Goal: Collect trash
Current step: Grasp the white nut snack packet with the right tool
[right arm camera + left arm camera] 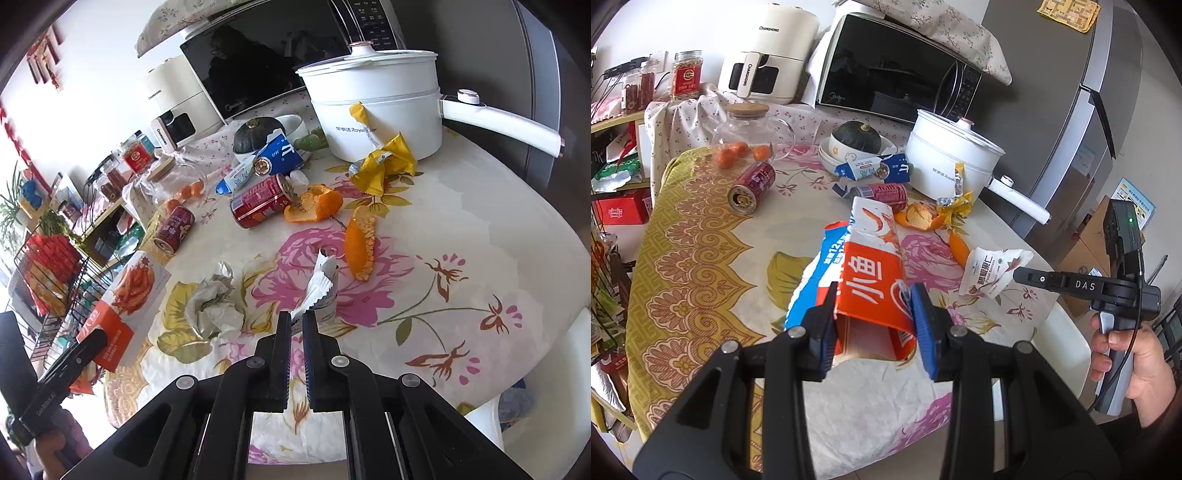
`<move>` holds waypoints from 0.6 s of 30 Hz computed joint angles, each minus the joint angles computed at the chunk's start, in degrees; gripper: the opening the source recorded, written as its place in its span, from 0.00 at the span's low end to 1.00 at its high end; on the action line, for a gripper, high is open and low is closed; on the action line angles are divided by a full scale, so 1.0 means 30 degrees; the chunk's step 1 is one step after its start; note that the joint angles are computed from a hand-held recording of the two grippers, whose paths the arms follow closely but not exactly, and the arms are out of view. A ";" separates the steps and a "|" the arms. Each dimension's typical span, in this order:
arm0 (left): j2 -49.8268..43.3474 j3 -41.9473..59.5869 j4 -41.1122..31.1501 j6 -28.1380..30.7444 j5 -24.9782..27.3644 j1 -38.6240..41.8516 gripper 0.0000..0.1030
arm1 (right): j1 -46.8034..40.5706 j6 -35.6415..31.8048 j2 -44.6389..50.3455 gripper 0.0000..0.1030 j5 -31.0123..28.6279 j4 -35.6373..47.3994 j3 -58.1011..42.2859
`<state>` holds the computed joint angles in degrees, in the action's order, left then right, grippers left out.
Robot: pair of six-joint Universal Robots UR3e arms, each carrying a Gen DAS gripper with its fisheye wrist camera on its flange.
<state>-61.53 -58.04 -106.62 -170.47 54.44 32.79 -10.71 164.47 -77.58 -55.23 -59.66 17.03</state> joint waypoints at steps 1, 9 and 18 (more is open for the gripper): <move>0.0008 -0.0026 -0.0019 0.0013 -0.0015 -0.0025 0.38 | -0.0086 -0.0148 0.0084 0.07 0.0067 0.0322 -0.0267; -0.0024 -0.0017 -0.0336 0.0077 -0.0136 0.0095 0.38 | -0.0781 0.0767 0.0886 0.78 0.0106 0.2619 -0.1773; -0.0009 -0.0088 -0.0558 0.0195 -0.0140 0.0109 0.38 | 0.0514 0.1531 -0.0476 0.79 -0.2951 -0.1692 0.2188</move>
